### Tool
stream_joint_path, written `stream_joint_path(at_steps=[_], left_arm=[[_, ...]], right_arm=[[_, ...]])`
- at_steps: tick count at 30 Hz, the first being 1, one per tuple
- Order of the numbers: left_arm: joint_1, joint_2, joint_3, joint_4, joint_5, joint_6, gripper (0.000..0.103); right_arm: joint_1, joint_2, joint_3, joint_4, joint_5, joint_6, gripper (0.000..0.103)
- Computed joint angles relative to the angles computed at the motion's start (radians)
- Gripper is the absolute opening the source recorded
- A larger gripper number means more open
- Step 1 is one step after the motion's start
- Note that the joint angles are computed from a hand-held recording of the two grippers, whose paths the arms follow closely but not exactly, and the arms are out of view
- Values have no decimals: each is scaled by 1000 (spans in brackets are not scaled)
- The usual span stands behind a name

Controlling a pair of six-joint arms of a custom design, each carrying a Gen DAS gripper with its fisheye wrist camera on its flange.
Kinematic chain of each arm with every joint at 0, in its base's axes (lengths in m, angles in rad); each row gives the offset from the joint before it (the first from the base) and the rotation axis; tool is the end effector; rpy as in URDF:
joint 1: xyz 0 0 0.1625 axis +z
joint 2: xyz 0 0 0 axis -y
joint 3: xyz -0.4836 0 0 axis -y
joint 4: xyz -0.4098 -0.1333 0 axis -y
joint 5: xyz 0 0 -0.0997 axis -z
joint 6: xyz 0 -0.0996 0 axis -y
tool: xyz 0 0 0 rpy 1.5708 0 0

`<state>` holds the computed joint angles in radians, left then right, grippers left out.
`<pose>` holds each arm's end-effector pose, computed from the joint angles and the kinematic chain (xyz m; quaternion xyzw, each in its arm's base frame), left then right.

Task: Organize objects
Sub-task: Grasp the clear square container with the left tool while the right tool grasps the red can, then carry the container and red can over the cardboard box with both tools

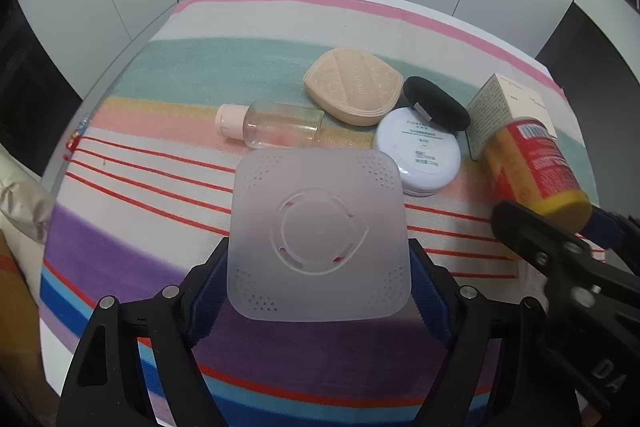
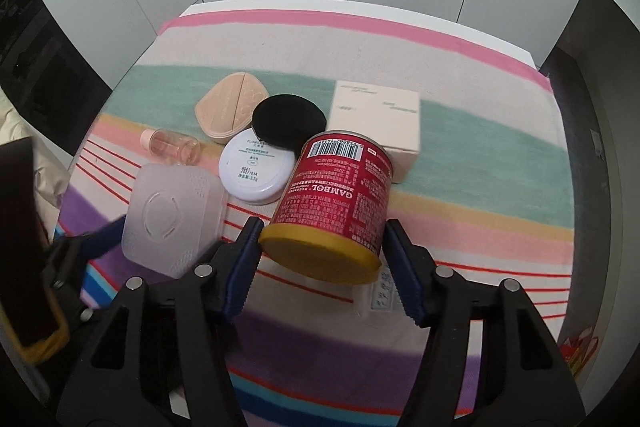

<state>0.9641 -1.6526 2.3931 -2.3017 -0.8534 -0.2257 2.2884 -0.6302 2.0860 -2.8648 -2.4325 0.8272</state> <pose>-0.0431 -0.4107 0.2920 0.1789 0.9191 -0.1378 0.3229 0.3892 -0.3581 -0.0397 -0.0159 -0.9061 0.2379 0.3494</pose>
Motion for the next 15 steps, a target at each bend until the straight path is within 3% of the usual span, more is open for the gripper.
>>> stream_joint_path(at_steps=[6,15], left_arm=[[-15,-54,8,54,3,-14,82],[-117,-217,-24,320,54,-185,82]], right_arm=[[22,-20,16,37,-5,63,63],[95,-51,1,146,-23,157,63]])
